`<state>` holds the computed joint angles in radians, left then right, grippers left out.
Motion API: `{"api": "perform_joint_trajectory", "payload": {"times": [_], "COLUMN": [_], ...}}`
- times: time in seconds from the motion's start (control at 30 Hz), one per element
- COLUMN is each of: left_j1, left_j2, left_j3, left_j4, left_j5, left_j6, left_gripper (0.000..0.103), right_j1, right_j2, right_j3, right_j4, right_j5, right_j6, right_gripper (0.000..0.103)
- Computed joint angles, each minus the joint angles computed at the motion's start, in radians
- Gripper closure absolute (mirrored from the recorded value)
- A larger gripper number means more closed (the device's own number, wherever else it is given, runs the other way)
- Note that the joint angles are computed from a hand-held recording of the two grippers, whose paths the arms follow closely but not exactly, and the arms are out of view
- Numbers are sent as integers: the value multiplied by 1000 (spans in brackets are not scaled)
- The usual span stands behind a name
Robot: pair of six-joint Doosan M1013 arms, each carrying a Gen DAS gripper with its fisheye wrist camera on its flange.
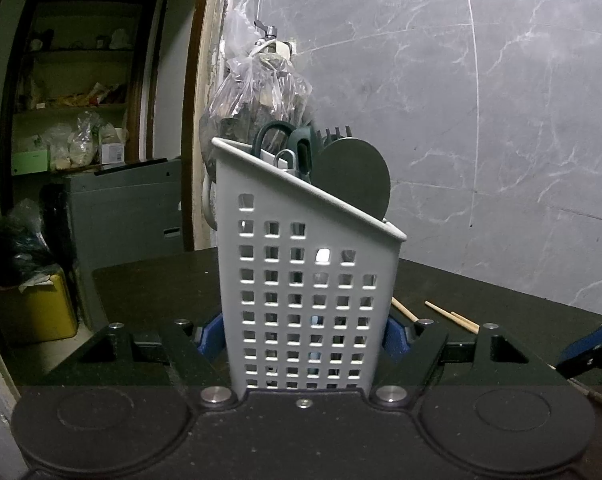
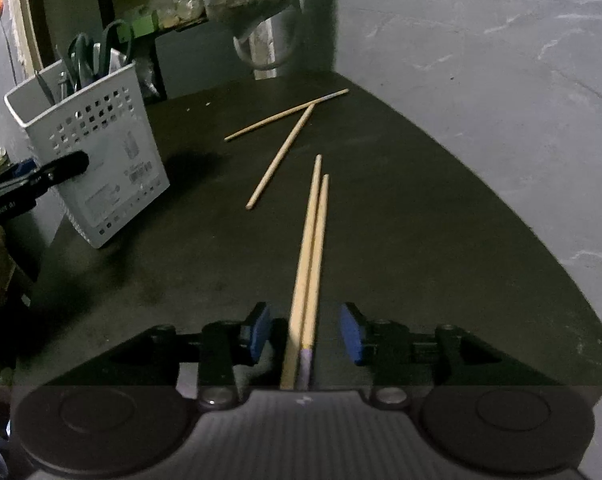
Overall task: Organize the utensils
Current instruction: 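Close the right tool on a pair of chopsticks and lift them, then carry the chopsticks toward the basket with the right tool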
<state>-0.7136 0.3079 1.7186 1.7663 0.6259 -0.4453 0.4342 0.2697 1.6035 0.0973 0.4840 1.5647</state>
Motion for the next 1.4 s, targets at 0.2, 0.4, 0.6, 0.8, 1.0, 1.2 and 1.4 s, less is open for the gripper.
{"api": "perform_joint_trajectory", "payload": {"times": [0.2, 0.4, 0.6, 0.8, 1.0, 1.2, 1.4], "left_j1": [0, 0, 0, 3, 1, 2, 5], "left_j2": [0, 0, 0, 0, -1, 0, -1], "left_j3": [0, 1, 1, 1, 1, 0, -1], "left_j4": [1, 3, 4, 5, 3, -1, -8], "left_j5": [0, 0, 0, -4, -2, -4, -8], "left_j6": [0, -4, -5, -6, -2, -2, 5], "left_gripper": [26, 26, 26, 26, 26, 26, 26], "right_j1": [-9, -1, 4, 3, -3, -17, -13], "right_j2": [-34, -74, -73, -54, -39, -30, 56], "right_j3": [26, 60, 69, 56, 43, 19, -96], "right_j4": [2, 25, 5, -4, 26, 68, 131], "right_j5": [34, 101, 97, 61, 51, 15, 41], "right_j6": [-61, -166, -116, -110, -165, -174, -248], "right_gripper": [54, 75, 95, 96, 95, 56, 49]}}
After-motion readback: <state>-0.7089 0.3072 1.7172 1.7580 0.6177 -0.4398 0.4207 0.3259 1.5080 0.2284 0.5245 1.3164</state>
